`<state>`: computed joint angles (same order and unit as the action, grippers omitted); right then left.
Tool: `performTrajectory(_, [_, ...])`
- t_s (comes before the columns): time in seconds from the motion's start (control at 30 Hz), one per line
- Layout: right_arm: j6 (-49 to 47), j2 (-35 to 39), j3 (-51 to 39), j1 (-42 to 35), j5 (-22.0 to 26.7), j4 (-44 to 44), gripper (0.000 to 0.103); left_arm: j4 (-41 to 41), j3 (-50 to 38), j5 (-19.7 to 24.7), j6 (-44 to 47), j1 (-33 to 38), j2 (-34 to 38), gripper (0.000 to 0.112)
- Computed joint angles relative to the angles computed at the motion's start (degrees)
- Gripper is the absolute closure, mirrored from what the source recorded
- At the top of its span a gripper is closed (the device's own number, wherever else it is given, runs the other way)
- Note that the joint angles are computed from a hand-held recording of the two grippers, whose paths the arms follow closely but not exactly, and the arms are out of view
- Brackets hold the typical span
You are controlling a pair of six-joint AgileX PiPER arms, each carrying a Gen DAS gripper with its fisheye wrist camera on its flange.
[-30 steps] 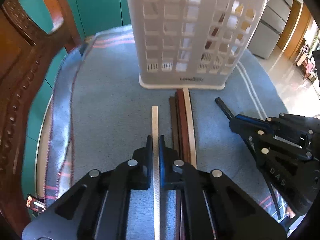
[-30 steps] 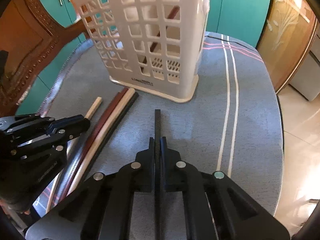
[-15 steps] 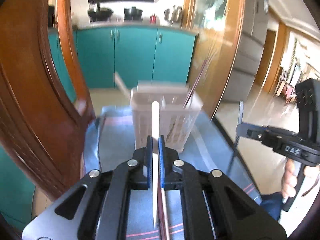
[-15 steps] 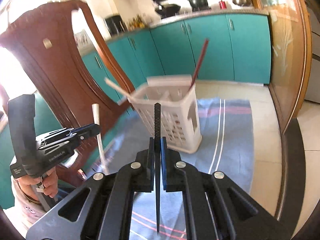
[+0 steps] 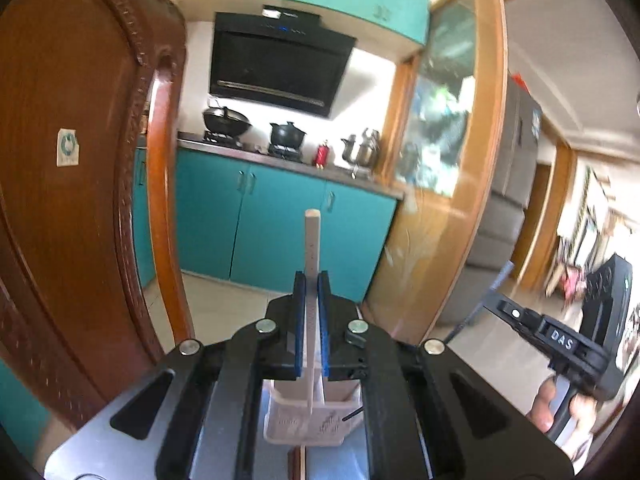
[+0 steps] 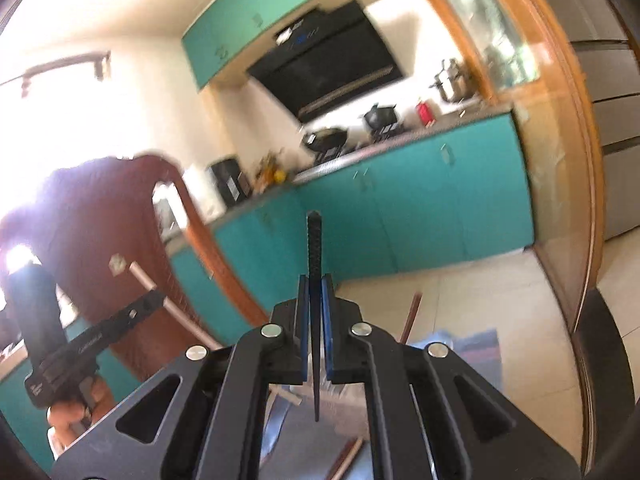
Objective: Organize utensils
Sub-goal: 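Lift both chopsticks and release them into the white utensil holder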
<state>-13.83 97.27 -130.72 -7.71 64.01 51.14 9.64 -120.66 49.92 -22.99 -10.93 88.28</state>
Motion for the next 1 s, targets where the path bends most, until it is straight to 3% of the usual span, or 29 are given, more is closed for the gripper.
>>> performTrajectory(0.1, [-2.26,-1.96,6.28,1.36,-8.99,0.36,0.096,-0.11,-0.89,-2.58,-2.01,2.32,1.82,0.105])
performTrajectory(0.2, [-0.27,-3.1,10.71,6.09,-17.41,-10.21,0.096,0.19,0.52,-5.22,-4.31,3.79,3.4,0.105])
performTrajectory(0.33, [1.72,0.14,10.33,9.39,-16.18,-16.14,0.096,0.59,-0.08,-3.84,-4.43,3.54,6.93,0.105])
performTrajectory(0.43, [1.37,-0.2,13.46,11.31,-17.32,-18.87,0.096,6.24,1.08,-3.09,-7.1,0.84,8.12,0.105])
performTrajectory(0.63, [-0.28,-2.23,19.77,13.09,-19.05,-20.15,0.096,9.6,3.75,-2.5,-8.43,-1.37,8.84,0.105])
performTrajectory(0.87, [0.19,-2.68,21.62,12.5,-17.12,-20.24,0.096,9.67,7.41,-3.08,-8.88,-1.51,8.04,0.105])
performTrajectory(1.0, [0.01,-3.58,22.9,11.21,-17.13,-19.15,0.081,11.1,9.2,-3.74,-8.55,-2.5,6.79,0.1])
